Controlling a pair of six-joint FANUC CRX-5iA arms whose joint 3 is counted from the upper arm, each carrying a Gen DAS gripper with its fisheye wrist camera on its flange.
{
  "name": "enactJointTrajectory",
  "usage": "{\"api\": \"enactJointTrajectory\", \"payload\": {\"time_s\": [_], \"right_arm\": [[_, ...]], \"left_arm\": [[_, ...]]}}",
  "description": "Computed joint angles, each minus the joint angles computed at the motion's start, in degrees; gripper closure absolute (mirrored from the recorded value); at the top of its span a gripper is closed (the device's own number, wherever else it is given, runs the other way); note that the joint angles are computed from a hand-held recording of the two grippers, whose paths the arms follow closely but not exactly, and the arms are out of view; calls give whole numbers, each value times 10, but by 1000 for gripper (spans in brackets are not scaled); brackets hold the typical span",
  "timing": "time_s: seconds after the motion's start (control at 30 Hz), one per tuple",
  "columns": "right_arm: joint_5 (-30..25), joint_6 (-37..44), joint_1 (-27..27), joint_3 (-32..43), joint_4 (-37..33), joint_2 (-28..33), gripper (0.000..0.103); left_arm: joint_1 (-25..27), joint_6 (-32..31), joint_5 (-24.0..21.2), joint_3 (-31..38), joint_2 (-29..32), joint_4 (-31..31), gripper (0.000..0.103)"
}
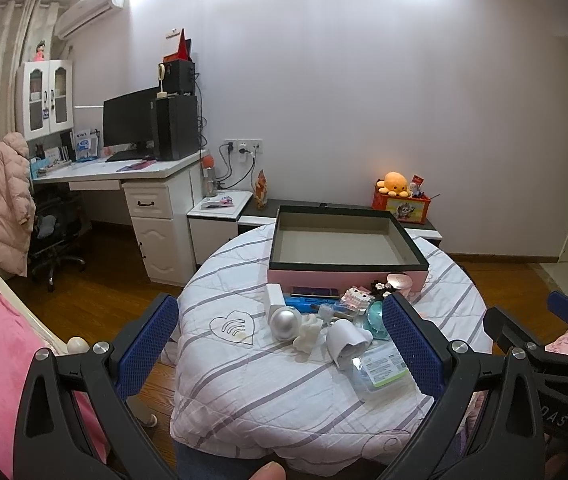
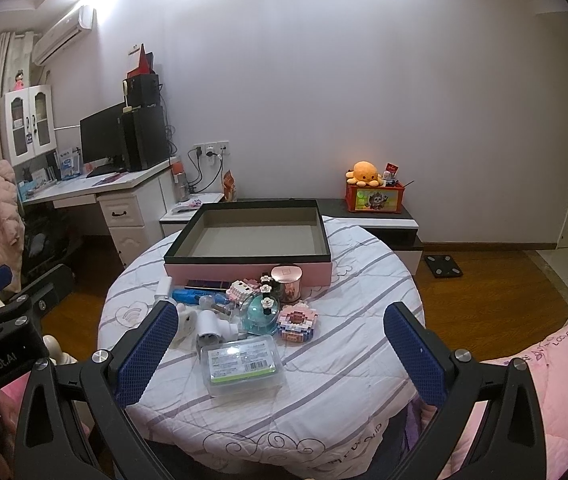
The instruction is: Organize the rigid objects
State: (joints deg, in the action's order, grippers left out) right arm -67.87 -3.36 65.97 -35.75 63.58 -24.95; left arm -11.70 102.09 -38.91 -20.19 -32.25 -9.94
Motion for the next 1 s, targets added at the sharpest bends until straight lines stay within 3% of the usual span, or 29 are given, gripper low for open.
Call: {"api": "enactJointTrajectory", "payload": {"time_s": [0.37, 0.6, 0.9, 1.0], "right_arm": [[42, 23, -33, 0, -15, 14, 0], [77, 45, -66, 3, -32, 29, 0], [167, 115, -158, 22, -99, 85, 0], [193, 139, -185, 32, -124, 106, 0]], "left_arm": [[8, -13, 27, -14, 18, 11, 0], [23, -37, 70, -32, 36, 34, 0], [57, -100, 105, -41, 137, 106, 0], [57, -83, 102, -23, 179, 92, 0]]}}
